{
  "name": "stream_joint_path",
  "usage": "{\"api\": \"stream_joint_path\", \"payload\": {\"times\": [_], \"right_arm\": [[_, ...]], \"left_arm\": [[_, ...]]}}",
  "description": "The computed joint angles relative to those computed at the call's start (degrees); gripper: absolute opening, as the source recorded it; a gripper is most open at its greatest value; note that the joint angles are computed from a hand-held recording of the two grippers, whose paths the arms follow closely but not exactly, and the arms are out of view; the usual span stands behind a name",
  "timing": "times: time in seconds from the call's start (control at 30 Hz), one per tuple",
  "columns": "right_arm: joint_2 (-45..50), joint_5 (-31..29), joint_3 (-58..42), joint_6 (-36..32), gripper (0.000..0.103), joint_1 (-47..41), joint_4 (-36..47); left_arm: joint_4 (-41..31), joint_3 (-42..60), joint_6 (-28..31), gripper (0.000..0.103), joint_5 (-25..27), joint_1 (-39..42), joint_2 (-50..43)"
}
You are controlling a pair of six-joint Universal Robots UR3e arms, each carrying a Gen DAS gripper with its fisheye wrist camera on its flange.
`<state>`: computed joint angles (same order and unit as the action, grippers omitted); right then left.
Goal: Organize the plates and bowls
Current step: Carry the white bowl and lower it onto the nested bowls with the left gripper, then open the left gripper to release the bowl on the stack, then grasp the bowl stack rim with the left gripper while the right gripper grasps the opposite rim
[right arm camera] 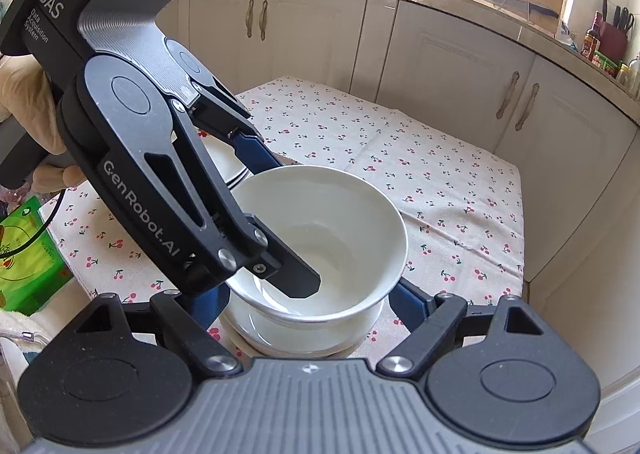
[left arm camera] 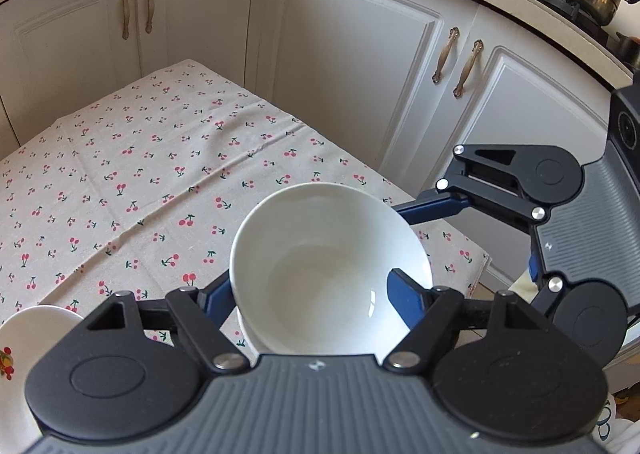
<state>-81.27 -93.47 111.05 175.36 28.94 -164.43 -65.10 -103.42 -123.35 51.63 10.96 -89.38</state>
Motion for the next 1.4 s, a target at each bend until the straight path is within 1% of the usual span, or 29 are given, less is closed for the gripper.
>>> {"api": "stream_joint_path", "payload": {"times": [0.53,0.6,0.67,0.7,0.73,0.77,0.9,1.0,1.07,1.27,1.33,1.4], "right_arm": [[-0.62,3.84,2.02,1.58,0.090,-1.99,-0.16],[-0.83,4.56,2.39,1.82,0.091,-2.35,-0.25],[-0.78,5.59,2.64,1.82,0.097,-2.96,-0.10],[-0.53,5.19,2.61,1.64,0.099,-2.76,-0.08],[-0.13,4.10,2.91,1.51,0.103,-2.22,-1.22],[-0.18,3.70,3.47,1.21,0.103,-1.97,-2.22],[-1.43,4.26,4.37,0.80,0.103,-1.96,-2.56],[-2.18,3.69,5.29,0.79,0.103,-1.70,-3.23],[-2.73,3.50,5.99,1.00,0.103,-1.66,-3.51],[-3.63,2.80,7.06,0.18,0.103,-1.17,-3.42],[-3.39,2.53,7.03,-0.26,0.103,-0.97,-2.97],[-3.05,2.64,7.30,-0.76,0.103,-0.96,-2.93]], "left_arm": [[-0.19,-0.11,0.23,0.082,0.34,-0.30,-1.98],[-1.03,0.17,0.69,0.083,0.02,-0.13,-2.40],[-0.71,-0.51,1.30,0.085,-0.65,0.26,-2.31],[0.03,-1.25,1.70,0.085,-0.90,0.49,-1.77],[0.81,-1.93,2.06,0.085,-1.12,0.74,-1.26],[1.04,-2.43,2.69,0.086,-1.50,1.18,-0.65],[-1.51,-3.75,7.17,0.089,-4.56,4.69,1.62],[-3.30,-6.48,12.70,0.092,-7.15,8.30,4.58],[-6.94,-7.11,17.31,0.093,-8.05,10.60,6.08],[-13.71,-10.01,29.23,0.093,-7.24,15.44,10.56],[-14.07,-11.13,31.98,0.093,-6.36,16.22,11.44],[-12.37,-12.69,33.24,0.093,-4.79,16.35,11.63]]}}
